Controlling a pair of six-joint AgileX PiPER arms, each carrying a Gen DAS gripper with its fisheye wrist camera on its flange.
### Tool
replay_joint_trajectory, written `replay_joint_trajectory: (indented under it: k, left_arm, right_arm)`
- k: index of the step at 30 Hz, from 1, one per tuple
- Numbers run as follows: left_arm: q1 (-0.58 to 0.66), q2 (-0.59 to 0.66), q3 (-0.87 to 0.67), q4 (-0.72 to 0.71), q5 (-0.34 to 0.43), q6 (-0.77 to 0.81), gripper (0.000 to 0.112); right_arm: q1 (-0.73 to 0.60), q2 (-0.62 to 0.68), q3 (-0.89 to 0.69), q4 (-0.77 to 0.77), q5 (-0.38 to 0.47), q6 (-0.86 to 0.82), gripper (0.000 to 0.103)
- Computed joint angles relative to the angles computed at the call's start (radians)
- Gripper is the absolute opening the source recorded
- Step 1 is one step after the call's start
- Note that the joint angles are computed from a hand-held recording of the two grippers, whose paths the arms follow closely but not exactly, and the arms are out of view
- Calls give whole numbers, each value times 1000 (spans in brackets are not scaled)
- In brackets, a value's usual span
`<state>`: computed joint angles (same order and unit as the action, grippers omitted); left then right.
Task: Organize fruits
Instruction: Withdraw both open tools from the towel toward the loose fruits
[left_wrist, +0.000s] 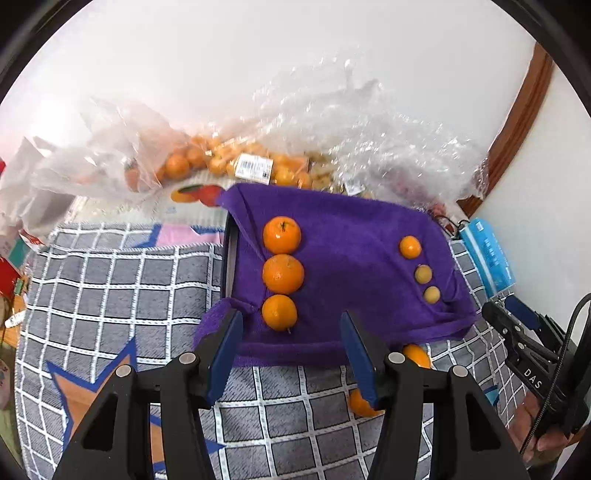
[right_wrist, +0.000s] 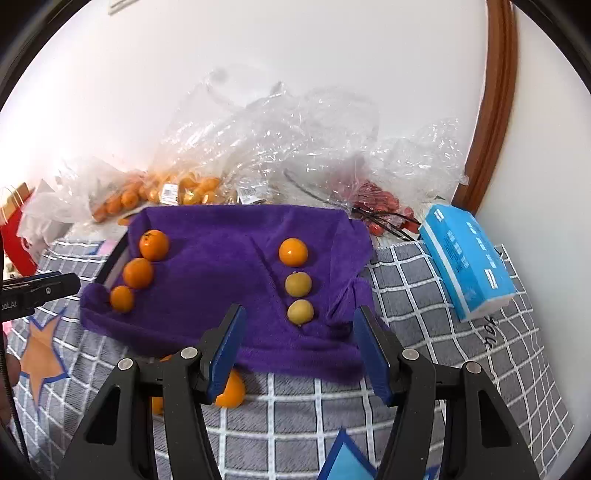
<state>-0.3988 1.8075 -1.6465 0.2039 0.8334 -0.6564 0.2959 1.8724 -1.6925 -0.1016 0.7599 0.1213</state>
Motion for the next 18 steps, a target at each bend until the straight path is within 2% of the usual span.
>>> replay_joint_trajectory:
  k: [6,13,18]
  left_arm:
    - [-22,-85,89,23,-29,-33,53]
    - [-45,-148,207,61,-54,-87,53]
    - [-52,-159,274,74,-66,-127,53]
  right_arm:
    - [1,-66,87,42,-3,-21,60]
    - [17,-109,203,81,-50,-53,60]
    - [21,-78,221,134,-55,-106,50]
